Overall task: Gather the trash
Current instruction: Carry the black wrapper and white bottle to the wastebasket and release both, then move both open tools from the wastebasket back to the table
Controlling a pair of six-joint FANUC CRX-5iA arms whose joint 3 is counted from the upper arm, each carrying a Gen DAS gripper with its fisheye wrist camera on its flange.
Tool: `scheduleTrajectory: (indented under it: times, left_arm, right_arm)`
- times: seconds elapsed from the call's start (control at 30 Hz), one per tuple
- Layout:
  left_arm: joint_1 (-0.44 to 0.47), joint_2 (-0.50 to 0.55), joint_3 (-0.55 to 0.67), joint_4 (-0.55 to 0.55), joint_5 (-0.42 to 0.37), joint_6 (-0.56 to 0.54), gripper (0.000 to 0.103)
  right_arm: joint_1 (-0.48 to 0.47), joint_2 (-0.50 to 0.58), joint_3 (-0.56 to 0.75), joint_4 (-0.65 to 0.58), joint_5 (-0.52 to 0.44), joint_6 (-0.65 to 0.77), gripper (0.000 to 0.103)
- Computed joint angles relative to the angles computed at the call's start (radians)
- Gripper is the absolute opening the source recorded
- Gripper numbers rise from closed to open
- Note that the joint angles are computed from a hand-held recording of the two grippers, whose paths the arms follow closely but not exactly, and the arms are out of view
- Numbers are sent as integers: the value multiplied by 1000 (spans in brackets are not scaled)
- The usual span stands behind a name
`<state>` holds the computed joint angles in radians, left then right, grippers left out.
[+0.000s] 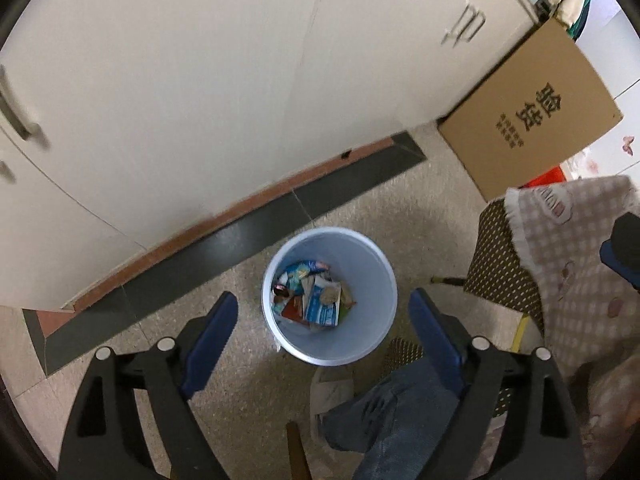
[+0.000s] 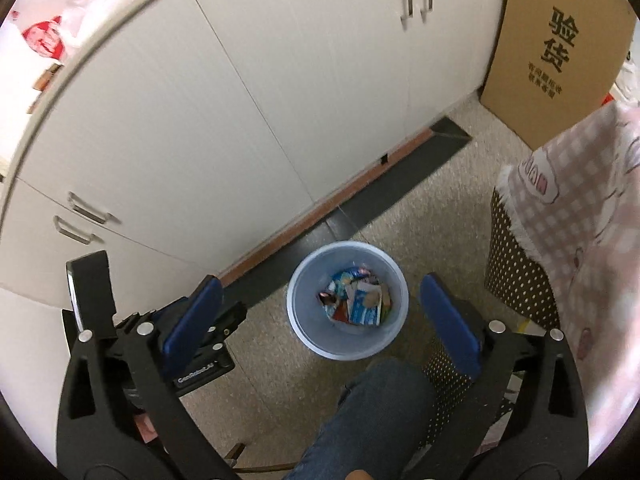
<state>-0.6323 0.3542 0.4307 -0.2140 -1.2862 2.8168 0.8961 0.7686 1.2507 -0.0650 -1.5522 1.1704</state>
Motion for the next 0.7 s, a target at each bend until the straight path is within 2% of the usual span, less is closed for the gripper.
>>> scheduleTrajectory:
  times: [0.13,0.3,0.5,0.7]
  left_arm:
    - [-41,-6,90,-82,-63,27,86]
    - [-93,35,251,-171,-138,11,87]
    - [-151,90,426,-245,-154,-45,87]
    - [-215,244,754,-329,-273,-151,87]
  right_arm:
    - [0,-91,-93,-1,91,35,97]
    - [-10,-201,-207,11,180,45,97]
    - [-41,-339,-366,18,282,39,97]
    - [-76,-458,-503,47,369,29,97]
